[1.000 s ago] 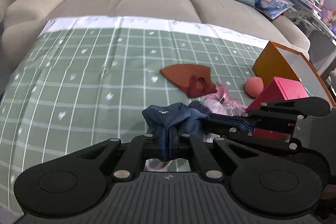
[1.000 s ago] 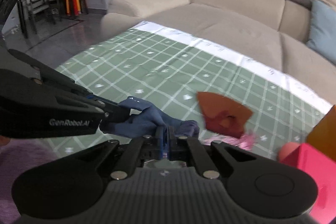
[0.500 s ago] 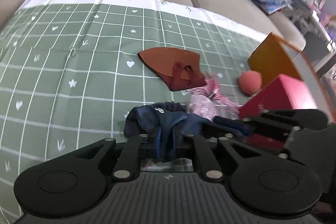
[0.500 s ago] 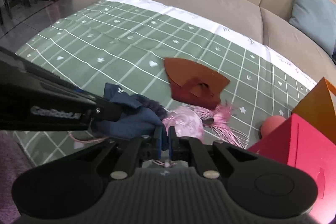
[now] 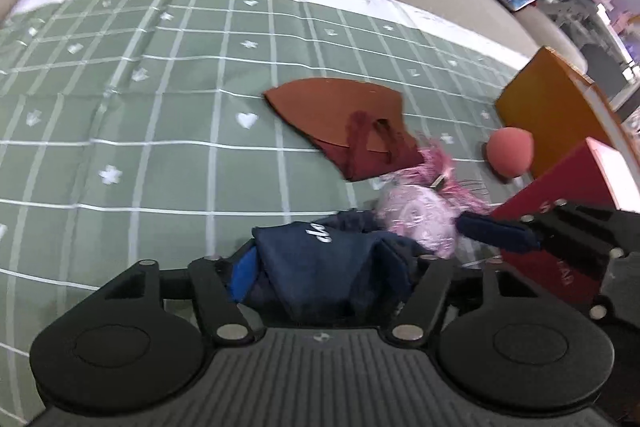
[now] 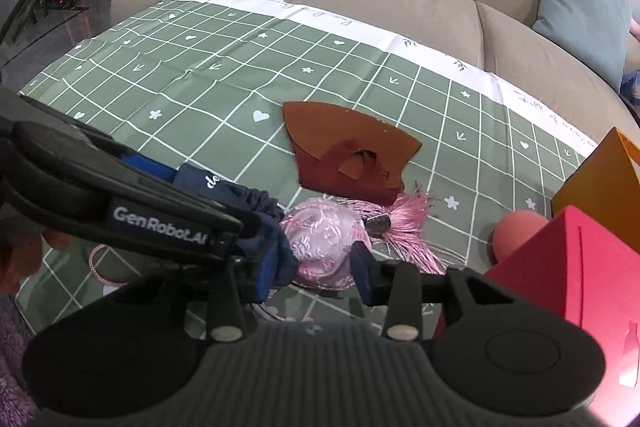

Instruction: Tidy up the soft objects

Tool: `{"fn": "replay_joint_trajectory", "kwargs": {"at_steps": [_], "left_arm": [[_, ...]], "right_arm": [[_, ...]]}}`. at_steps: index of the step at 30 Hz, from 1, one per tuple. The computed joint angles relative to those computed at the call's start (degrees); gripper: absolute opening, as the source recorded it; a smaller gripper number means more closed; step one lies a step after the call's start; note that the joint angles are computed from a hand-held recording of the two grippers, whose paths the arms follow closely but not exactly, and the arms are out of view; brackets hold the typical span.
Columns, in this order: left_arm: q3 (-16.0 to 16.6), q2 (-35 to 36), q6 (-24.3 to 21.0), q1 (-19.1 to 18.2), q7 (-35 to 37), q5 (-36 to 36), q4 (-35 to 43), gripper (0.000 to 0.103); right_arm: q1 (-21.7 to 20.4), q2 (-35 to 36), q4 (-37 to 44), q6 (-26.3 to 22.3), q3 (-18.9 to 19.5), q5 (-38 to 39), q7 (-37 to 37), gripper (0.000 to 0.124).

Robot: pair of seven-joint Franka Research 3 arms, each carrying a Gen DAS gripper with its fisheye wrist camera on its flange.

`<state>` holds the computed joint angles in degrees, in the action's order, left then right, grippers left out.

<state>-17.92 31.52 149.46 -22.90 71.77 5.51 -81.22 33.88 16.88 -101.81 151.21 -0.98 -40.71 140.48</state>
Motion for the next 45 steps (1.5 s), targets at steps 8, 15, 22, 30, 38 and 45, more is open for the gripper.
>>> {"fn": "replay_joint_trajectory", "kwargs": {"at_steps": [8, 15, 22, 30, 38, 45], "left_arm": [[-0.2, -0.37, 3.98, -0.91, 0.64, 0.33, -1.97, 0.019], [4.44, -5.24, 8.88, -2.89, -7.93, 6.89, -7.27, 0.017], [11.03, -9.09, 8.24, -5.19, -24.66, 20.25, -10.21, 0.017], [7.1, -7.07, 8.59, -2.79, -24.51, 21.22, -9.83, 0.017], [6.35, -6.66, 8.38, -2.34, -23.59, 19.6, -10.08, 0.017], [6.59, -6.95, 8.17, -2.78, -23.73, 19.89, -10.3, 0.017]], "right_arm": [[1.16, 0.45, 0.21, -0.86, -0.53, -2.85, 3.16, 0.046], [1.79, -1.76, -1.92, 0.93, -1.45, -7.97, 11.27, 0.055], [1.37, 0.54, 1.43, -2.98, -0.33, -10.31, 20.5, 0.069], [2.05, 4.75, 5.58, -5.5, -1.26, -4.3, 24.89, 0.067], [3.44, 5.65, 5.74, -6.44, -2.29, -4.02, 24.37, 0.061], [2.94, 5.44, 5.48, -5.77, -1.92, -3.3, 21.72, 0.052]]}}
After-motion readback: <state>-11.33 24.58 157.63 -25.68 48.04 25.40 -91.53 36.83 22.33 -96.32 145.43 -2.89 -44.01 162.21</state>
